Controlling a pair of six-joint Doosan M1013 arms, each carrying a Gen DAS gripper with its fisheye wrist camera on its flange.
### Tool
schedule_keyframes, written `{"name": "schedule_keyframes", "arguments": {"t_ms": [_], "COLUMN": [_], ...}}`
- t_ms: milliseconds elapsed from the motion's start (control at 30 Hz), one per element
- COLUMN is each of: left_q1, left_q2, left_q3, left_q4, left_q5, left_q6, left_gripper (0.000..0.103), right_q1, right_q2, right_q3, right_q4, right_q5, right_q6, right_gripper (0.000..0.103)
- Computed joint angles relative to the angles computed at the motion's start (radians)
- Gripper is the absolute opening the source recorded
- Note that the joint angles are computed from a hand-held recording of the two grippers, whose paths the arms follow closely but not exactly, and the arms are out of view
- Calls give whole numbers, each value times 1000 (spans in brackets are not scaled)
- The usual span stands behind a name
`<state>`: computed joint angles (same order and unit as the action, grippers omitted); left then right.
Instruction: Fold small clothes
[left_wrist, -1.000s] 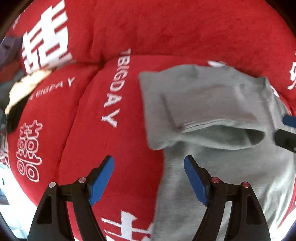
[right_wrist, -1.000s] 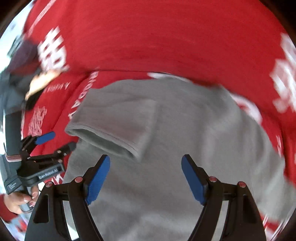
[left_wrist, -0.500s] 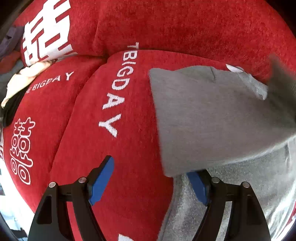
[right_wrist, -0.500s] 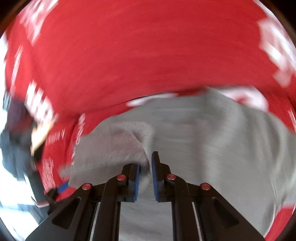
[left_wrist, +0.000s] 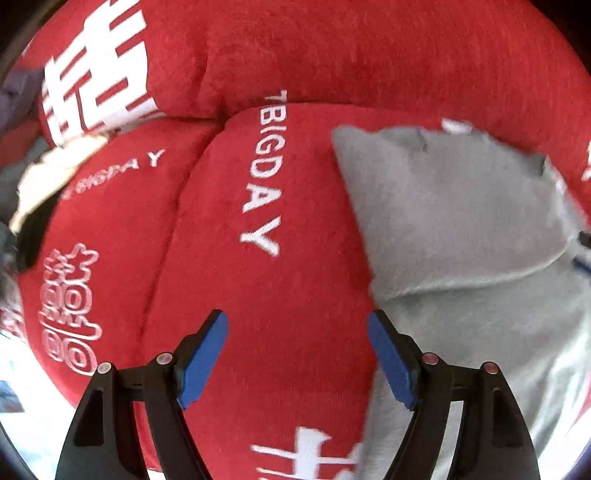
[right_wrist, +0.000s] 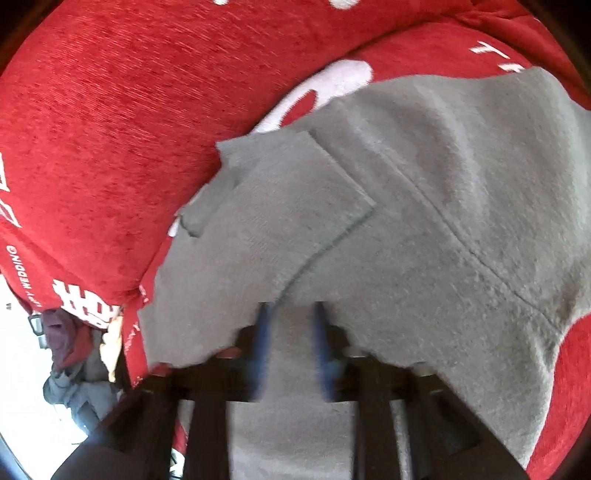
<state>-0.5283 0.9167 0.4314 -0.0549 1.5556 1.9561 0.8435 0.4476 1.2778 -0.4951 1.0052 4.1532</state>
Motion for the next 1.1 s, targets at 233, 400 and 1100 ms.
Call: {"name": "schedule_keyframes", "arguments": {"t_ms": [233,400,1100], "left_q1": [-38,-45,-17], "left_q2": [181,152,37], "left_q3": [-328,-263,-8], "left_q4": [-32,21,-9], "left_q5": [138,76,-26], "left_q6": [-66,-46,-42], "left_gripper": [79,79,81], "right_q1": [-34,-22,-29], "right_q2": [-16,-27,21], "right_q3": [59,34,-56], "right_q4": [-46,-68,146], "right_q5": [-64,-34,70], "right_q6": [106,23,-168], "right_gripper": [42,7,30]}}
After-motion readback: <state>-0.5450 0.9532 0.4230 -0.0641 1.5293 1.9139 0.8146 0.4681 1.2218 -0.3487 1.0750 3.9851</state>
